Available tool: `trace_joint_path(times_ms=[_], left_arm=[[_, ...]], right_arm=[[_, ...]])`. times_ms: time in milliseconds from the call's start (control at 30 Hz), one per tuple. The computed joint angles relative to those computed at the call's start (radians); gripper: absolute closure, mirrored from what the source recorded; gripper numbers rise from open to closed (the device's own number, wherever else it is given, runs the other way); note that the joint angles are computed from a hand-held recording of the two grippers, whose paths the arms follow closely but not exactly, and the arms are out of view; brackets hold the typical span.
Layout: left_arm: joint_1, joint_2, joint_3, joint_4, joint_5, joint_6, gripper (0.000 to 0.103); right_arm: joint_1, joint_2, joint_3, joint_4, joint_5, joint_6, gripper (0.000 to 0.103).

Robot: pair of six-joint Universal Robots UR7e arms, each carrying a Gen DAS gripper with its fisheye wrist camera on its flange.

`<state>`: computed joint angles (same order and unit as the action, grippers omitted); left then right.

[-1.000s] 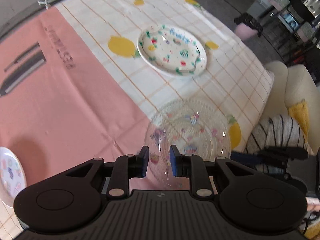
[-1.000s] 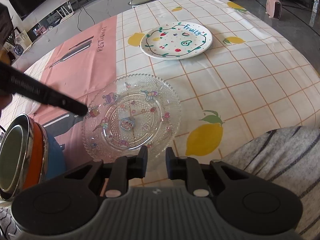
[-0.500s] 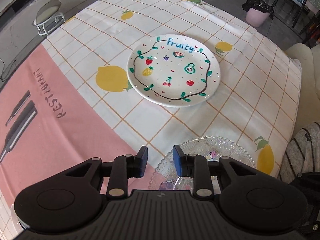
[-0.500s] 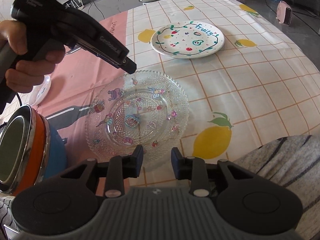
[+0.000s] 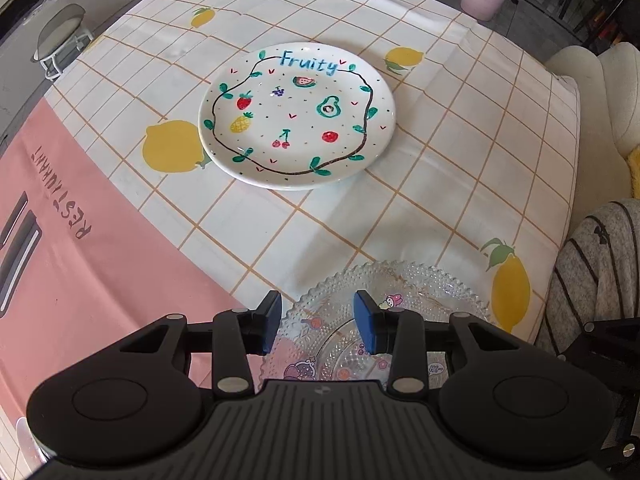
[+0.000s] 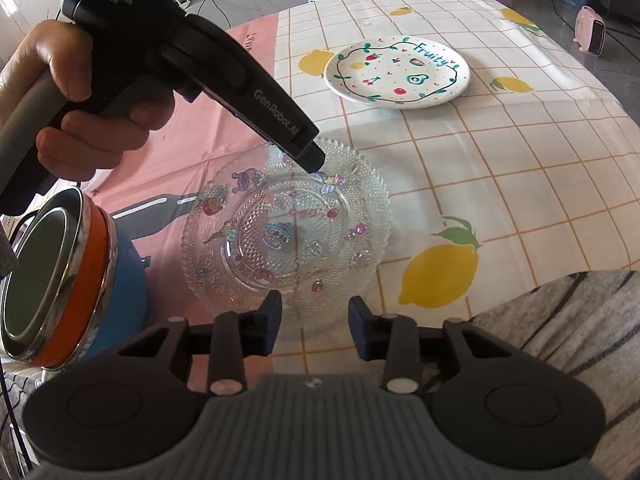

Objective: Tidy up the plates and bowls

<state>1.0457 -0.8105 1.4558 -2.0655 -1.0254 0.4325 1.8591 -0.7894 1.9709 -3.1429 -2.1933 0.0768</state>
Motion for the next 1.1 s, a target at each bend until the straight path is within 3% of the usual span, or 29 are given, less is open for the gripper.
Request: trace_joint_path(times_ms=[333, 400, 467, 600, 767, 1000, 1100], left_arm=[[0.02, -0.034, 0.03, -0.063, -0.037, -0.002, 0.058], [0.025, -0.052, 0.049, -0.114, -0.059, -0.001, 0.056], [0.024, -0.075, 0.081, -0.184, -0.062, -0.002, 0.053], [0.015, -0.12, 0.13, -0.287, -0.051, -0.03, 0.049], [-0.01, -0.225, 0.216, -0.419, -0.035, -0.051, 0.047], [-0.02, -0.422, 0.312, -0.536, -0.087, -0.161, 0.042], [-0.041, -0.496, 0.361, -0.587, -0.038, -0.178, 0.04]], right_arm=[[0.007, 0.008, -0.01, -0.003, -0.016, -0.02, 0.064], [0.012, 0.006, -0.003, -0.027, -0.017, -0.024, 0.058], [0.027, 0.0, 0.01, -0.065, -0.021, -0.026, 0.044], [0.052, 0.005, 0.014, -0.128, -0.058, -0.047, 0.037], [0.079, 0.006, 0.012, -0.175, -0.081, -0.052, 0.031], [0.129, 0.016, -0.01, -0.242, -0.1, -0.114, 0.026], [0.146, 0.028, -0.036, -0.252, -0.103, -0.142, 0.025]])
